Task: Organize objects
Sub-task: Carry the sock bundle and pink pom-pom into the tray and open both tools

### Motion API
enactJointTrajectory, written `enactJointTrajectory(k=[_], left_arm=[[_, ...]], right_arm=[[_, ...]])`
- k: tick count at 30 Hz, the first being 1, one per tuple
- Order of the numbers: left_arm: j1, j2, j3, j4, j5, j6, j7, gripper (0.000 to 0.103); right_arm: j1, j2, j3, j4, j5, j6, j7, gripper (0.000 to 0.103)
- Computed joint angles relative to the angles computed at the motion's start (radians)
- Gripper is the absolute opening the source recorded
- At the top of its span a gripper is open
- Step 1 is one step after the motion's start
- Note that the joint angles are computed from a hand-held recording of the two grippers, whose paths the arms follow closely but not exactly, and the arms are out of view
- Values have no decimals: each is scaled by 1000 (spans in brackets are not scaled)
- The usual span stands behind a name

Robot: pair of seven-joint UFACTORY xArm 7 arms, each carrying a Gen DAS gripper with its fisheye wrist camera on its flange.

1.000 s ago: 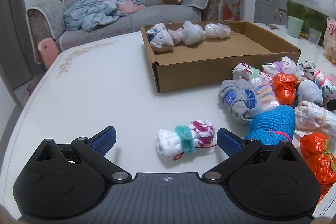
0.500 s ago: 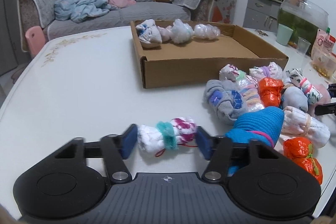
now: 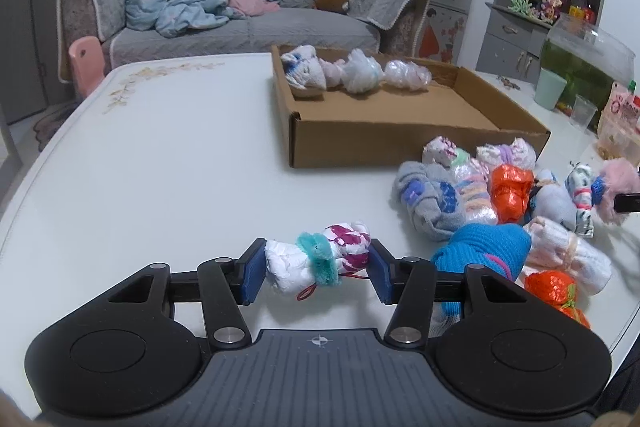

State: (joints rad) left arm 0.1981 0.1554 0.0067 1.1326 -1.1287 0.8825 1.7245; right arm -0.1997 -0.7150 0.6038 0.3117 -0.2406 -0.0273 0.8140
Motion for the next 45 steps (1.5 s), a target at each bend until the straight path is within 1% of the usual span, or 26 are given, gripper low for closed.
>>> enactJointTrajectory(k=[4,10,13,15,17,22,25,27,31,33,35,37,38,41,43,45], left_arm=[[2,0,0,11,-12,-5,-9,59],[4,-17,3,51,-33,17,-23,59],[-4,-31,0,77,-44,29,-22,59],[-15,-41,-4,95,-55,37,-14,59],[-27,-48,-7,117,-62,51,-19,59],[-79,-66,-27,164,-73,59,-31,59],[-120,-60,-46,200,-71,56,-47,59],[-150,-41,-62,236,-46,59,-90,59],[-208,8,-104,297,0,38,-147,59],[-237,30,-128,309,13,1,-143,59],[-265,69,-147,340,54,-23,-178,59],[-285,108,-168,363,85,-52,-190,59],[-297,131,-177,377,110,-68,-205,59],[-325,203,-204,422,185,-118,-247,59],[-337,255,-220,462,239,-136,-288,59],[-344,301,-237,498,284,-155,-322,59]], right_arm=[[0,-20,-16,-3,-6,17,-7,37],[6,-84,-79,0,-14,36,-37,37],[-13,-99,-103,17,-18,27,-63,37],[-38,-93,-110,43,-23,20,-86,37],[-51,-67,-140,73,-23,-2,-122,37],[-132,47,-131,177,-27,-40,-211,37],[-158,137,-138,238,-21,-74,-270,37],[-166,203,-145,284,-15,-78,-314,37],[-185,326,-152,370,-6,-84,-385,37],[-206,380,-143,407,-5,-87,-409,37],[-201,416,-158,427,-2,-81,-429,37],[-196,464,-171,458,-5,-74,-446,37],[-206,488,-167,475,-13,-65,-447,37],[-193,543,-193,512,-46,-41,-438,37],[-171,590,-224,543,-63,-22,-436,37],[-115,627,-283,568,-45,-4,-468,37]])
